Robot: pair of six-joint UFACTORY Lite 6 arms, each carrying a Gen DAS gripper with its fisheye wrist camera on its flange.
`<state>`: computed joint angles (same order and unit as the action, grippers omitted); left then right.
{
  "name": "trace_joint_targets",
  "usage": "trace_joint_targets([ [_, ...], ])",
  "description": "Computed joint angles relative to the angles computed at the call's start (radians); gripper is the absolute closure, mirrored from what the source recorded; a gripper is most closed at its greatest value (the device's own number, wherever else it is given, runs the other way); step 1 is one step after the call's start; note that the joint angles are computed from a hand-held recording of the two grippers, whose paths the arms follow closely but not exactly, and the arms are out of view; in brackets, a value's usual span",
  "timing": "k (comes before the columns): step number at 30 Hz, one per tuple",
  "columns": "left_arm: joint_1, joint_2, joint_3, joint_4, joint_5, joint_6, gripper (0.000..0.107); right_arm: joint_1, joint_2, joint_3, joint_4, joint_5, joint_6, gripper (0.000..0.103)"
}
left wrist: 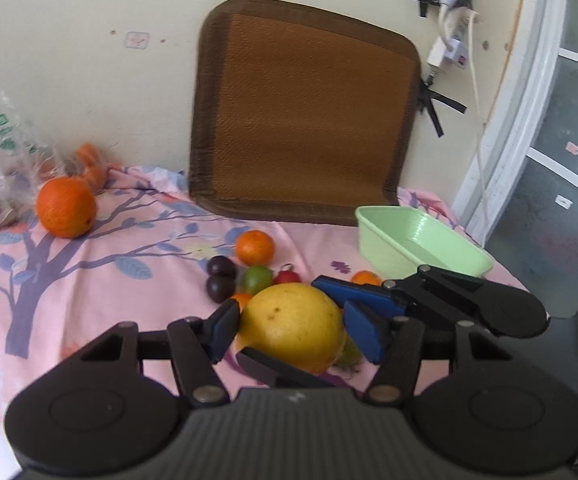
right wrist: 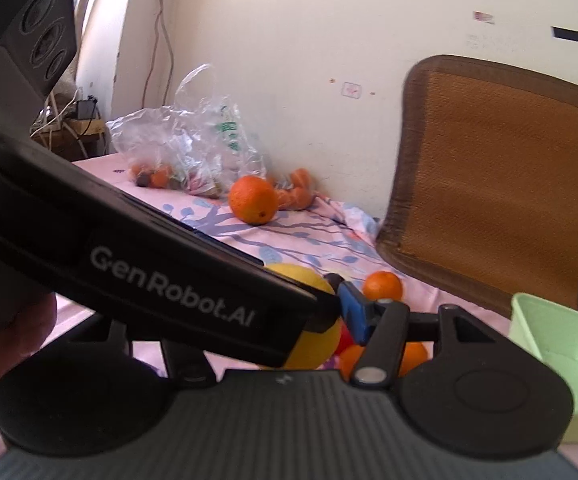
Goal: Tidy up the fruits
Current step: 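Carry the yellow grapefruit in the left gripper and release it into the green basket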
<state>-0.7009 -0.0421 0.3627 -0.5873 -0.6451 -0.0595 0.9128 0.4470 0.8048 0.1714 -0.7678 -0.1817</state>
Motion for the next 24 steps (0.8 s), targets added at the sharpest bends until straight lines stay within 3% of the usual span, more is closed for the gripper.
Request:
trace_joint_targets([
  [4, -0.131, 0.094, 0.140, -0.029, -0.088, 0.073, 0.058, -0.050, -0.142, -0.192, 0.085, -0.128, -0.040, 0.042],
  [6, -0.133, 0.180, 0.266, 0.073, -0.075, 0.046, 0.066, -0.127, -0.156, -0.214, 0.072, -0.154, -0.061, 0.043],
  [9, -0.110, 0.337, 0.482, 0.161, -0.009, 0.011, 0.066, -0.272, -0.130, -0.189, 0.001, -0.135, 0.005, 0.045],
  [12, -0.067, 0.422, 0.590, 0.229, 0.032, -0.100, 0.068, -0.405, -0.124, -0.194, -0.203, -0.155, 0.180, 0.045],
  [17, -0.012, 0.470, 0.678, 0.217, 0.129, -0.116, 0.065, -0.428, -0.084, -0.189, -0.258, -0.238, 0.218, 0.050],
  [18, 0.007, 0.473, 0.686, 0.264, 0.145, -0.163, 0.065, -0.445, -0.082, -0.195, -0.275, -0.265, 0.233, 0.055],
  [19, 0.012, 0.477, 0.691, 0.269, 0.149, -0.174, 0.062, -0.462, -0.090, -0.203, -0.292, -0.288, 0.241, 0.069],
  [20, 0.015, 0.478, 0.697, 0.259, 0.147, -0.173, 0.057, -0.473, -0.094, -0.201, -0.297, -0.305, 0.239, 0.073],
  [21, 0.014, 0.478, 0.699, 0.250, 0.122, -0.178, 0.049, -0.478, -0.093, -0.184, -0.282, -0.291, 0.225, 0.076],
  [24, 0.014, 0.514, 0.785, 0.197, 0.172, -0.134, 0.047, -0.454, -0.024, -0.079, -0.129, -0.247, 0.097, 0.079],
])
